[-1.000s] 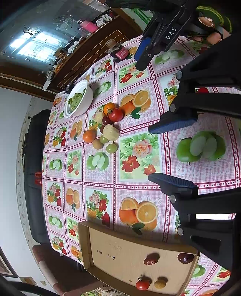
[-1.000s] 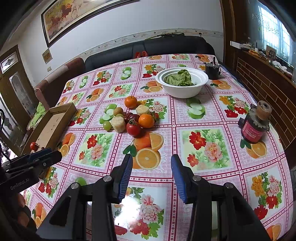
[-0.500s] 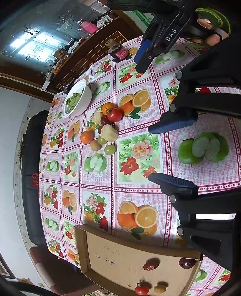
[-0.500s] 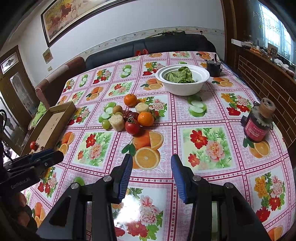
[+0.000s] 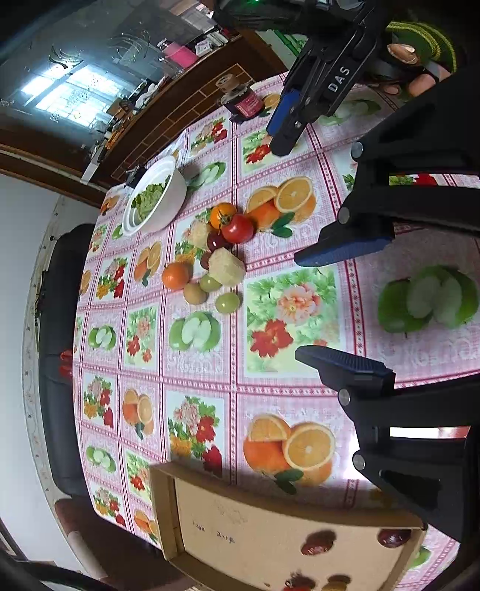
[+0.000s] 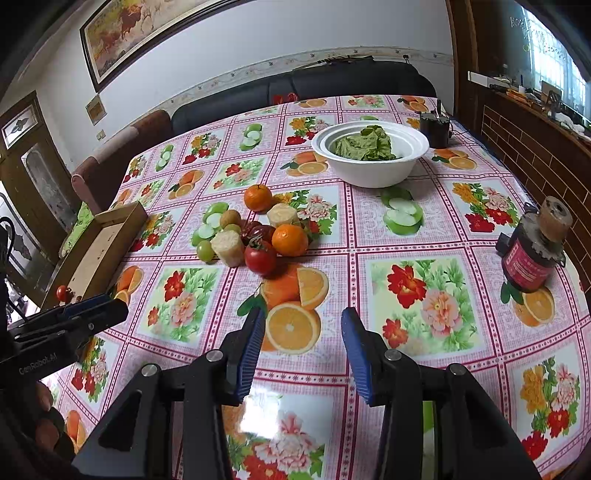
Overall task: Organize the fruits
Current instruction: 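Move both open tools back toward the fruit pile, then grasp a pale yellow round fruit with the left tool while the right tool grasps a mandarin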
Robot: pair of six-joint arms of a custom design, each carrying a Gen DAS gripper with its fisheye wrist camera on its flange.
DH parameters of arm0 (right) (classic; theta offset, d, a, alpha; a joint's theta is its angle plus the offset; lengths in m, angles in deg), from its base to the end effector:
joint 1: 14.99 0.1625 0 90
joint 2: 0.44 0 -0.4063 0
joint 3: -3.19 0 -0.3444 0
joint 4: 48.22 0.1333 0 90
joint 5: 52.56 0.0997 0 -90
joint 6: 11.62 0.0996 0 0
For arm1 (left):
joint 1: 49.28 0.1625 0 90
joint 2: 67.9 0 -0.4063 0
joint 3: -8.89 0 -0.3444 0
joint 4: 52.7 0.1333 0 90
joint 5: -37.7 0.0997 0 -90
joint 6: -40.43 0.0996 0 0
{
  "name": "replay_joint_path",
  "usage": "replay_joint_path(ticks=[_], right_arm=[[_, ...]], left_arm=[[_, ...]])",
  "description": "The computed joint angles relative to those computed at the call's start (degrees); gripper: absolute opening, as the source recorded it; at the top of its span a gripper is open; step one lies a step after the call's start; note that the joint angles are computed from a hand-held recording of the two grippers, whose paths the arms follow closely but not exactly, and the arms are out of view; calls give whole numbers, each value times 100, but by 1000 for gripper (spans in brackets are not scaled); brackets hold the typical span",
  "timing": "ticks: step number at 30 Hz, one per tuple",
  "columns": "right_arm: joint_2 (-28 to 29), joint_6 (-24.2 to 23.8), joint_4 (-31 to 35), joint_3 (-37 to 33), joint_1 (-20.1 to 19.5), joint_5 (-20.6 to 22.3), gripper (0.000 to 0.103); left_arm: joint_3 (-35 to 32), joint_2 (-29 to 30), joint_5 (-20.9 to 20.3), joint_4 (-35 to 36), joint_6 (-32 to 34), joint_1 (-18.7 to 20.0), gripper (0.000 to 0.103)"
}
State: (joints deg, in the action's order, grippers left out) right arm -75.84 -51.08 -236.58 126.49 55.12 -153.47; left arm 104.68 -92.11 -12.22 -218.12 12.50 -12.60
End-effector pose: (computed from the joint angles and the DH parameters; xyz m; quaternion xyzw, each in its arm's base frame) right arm -0.0530 -0.4830 0.3148 0.1131 -0.8943 0.3261 0.2848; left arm -0.3504 -0.5072 -0.0670 0.1951 0.9185 -0.2469 0.2394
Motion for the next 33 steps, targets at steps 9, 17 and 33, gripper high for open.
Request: replay_joint_path(ticks=[9, 17, 33], right_arm=[[440, 10, 513, -725, 13, 112, 42], [1047, -4, 1078, -1569, 154, 2, 34], [1281, 184, 2242, -2390, -9, 580, 33]], left_arm=[[-626, 319, -341, 56, 406, 195, 42], [-1447, 751, -854, 399, 677, 495, 42], [-2797, 1435, -950, 1035, 1056, 804, 42]])
